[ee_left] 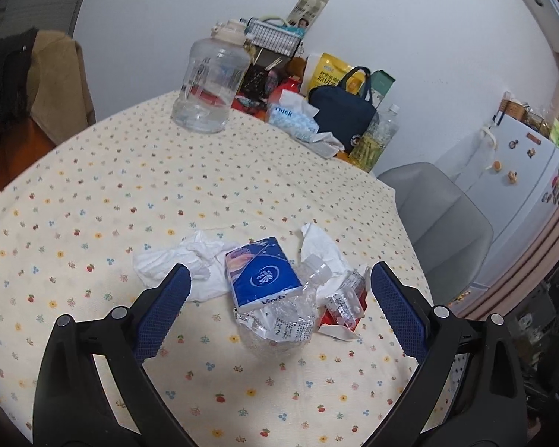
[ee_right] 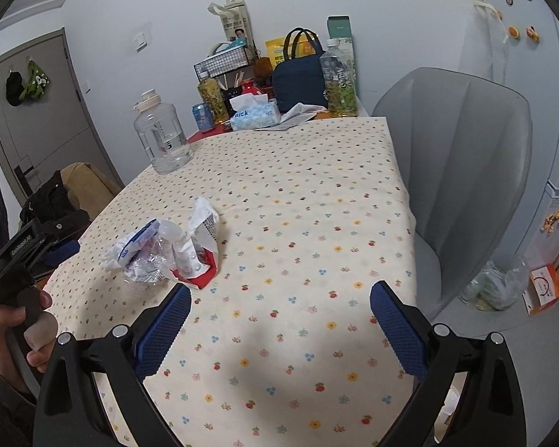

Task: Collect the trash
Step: 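Grasp the blue Vinda tissue pack with the left tool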

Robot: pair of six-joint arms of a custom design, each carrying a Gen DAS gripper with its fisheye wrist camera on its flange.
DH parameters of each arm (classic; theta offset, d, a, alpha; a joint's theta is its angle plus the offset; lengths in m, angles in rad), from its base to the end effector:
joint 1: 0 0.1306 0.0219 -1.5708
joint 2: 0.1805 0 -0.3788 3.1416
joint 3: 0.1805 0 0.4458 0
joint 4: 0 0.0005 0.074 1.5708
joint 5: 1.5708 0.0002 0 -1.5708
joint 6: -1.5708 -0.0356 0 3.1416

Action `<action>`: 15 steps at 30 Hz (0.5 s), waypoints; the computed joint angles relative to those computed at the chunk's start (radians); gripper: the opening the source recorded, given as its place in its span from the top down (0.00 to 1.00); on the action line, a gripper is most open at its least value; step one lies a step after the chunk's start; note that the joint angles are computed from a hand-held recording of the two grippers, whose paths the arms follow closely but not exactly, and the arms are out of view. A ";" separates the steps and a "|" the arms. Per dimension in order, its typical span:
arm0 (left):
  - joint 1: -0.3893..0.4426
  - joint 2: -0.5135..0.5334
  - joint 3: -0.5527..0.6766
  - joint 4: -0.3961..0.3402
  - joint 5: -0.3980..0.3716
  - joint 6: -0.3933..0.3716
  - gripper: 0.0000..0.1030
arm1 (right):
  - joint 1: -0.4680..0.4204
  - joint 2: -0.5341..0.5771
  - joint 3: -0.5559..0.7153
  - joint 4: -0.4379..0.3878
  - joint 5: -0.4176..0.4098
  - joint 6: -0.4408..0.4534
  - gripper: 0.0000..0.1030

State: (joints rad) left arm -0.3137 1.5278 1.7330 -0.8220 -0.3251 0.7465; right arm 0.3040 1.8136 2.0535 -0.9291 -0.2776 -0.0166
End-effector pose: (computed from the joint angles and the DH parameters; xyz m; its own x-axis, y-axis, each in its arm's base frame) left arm 0.5722 -0.1742 0.5342 -0.4342 -0.5357 -0.7243 -0.3409 0.8419 -0.4183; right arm 0.6594 0.2166 0.5129 -0.6148 -0.1761 -0.7688 -0.4795 0.8574 0.1871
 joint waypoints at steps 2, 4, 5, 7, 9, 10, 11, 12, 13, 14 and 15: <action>0.015 0.009 0.001 -0.001 0.045 0.020 0.12 | 0.005 0.016 0.020 -0.012 -0.013 0.004 0.11; 0.025 0.023 0.007 -0.006 0.080 0.037 0.13 | 0.009 0.036 0.047 -0.033 -0.030 0.008 0.18; 0.030 0.033 0.015 -0.015 0.095 0.045 0.15 | 0.012 0.044 0.057 -0.042 -0.038 0.009 0.19; 0.042 0.054 0.032 -0.029 0.133 0.064 0.20 | 0.014 0.060 0.079 -0.061 -0.056 0.012 0.23; 0.055 0.070 0.041 -0.028 0.178 0.095 0.23 | 0.017 0.074 0.098 -0.075 -0.072 0.018 0.28; 0.061 0.082 0.051 -0.035 0.191 0.109 0.24 | 0.018 0.081 0.108 -0.083 -0.076 0.020 0.31; 0.064 0.092 0.060 -0.043 0.196 0.117 0.25 | 0.020 0.088 0.119 -0.093 -0.083 0.022 0.32; 0.068 0.103 0.070 -0.051 0.202 0.128 0.25 | 0.021 0.097 0.133 -0.102 -0.092 0.022 0.34; 0.070 0.112 0.079 -0.059 0.207 0.135 0.25 | 0.023 0.104 0.143 -0.107 -0.097 0.023 0.36; 0.072 0.121 0.088 -0.066 0.211 0.139 0.25 | 0.025 0.109 0.150 -0.110 -0.100 0.024 0.36; 0.074 0.132 0.099 -0.077 0.217 0.144 0.25 | 0.026 0.115 0.161 -0.114 -0.102 0.025 0.37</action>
State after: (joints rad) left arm -0.2402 1.6597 1.8322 -0.8988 -0.1083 0.8901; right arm 0.3304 1.9290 2.2143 -1.0434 -0.3800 0.0084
